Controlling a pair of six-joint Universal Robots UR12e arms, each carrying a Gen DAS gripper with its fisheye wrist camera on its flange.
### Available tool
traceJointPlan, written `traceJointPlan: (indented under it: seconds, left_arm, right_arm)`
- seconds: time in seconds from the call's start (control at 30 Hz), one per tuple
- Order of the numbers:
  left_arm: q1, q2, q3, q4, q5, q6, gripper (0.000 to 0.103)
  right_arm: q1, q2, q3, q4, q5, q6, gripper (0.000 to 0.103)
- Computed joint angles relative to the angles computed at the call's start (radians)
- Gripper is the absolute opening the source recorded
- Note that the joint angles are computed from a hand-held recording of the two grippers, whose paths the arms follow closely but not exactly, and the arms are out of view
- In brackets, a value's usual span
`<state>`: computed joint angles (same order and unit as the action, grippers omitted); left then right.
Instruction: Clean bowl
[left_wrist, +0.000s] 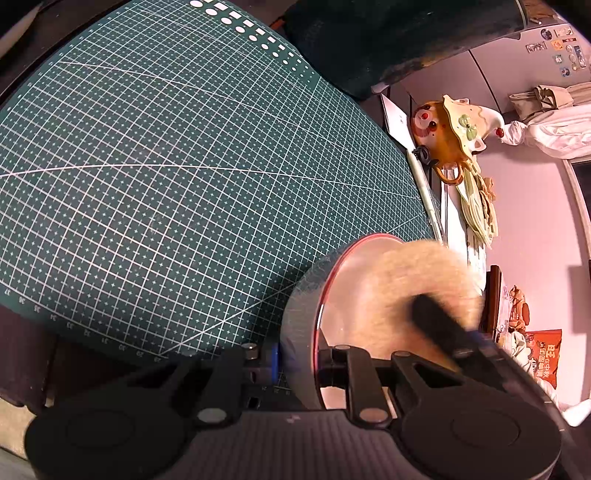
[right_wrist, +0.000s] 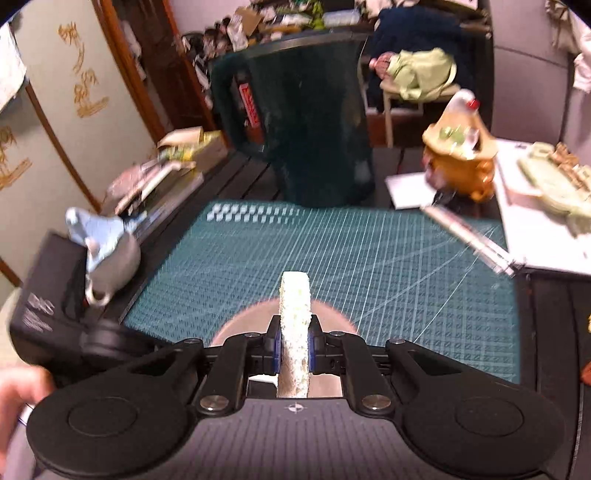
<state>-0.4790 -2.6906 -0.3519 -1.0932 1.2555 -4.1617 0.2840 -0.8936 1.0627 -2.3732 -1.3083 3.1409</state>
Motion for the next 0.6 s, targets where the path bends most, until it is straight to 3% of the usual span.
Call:
traceJointPlan:
  seconds: [0.1, 0.23, 0.37, 0.6]
  left_arm:
    - [0.000, -0.001, 0.001, 0.000, 0.001, -0.002, 0.017]
    - [0.000, -0.003, 0.003, 0.001, 0.001, 0.000, 0.017]
    - [0.003, 0.000, -0.004, 0.001, -0.003, 0.012, 0.017]
    - [0.006, 0.013, -0.034, 0.020, -0.006, 0.009, 0.017]
  right_arm:
    - [0.008, 0.012, -0.021, 0.066, -0.019, -0.020, 0.012]
    - [0.023, 0.013, -0.021, 0.067, -0.102, -0.044, 0.011]
    - [0.036, -0.004, 0.000, 0.020, -0.181, -0.080, 0.011]
    - [0.035, -0.032, 0.035, -0.108, -0.230, -0.081, 0.012]
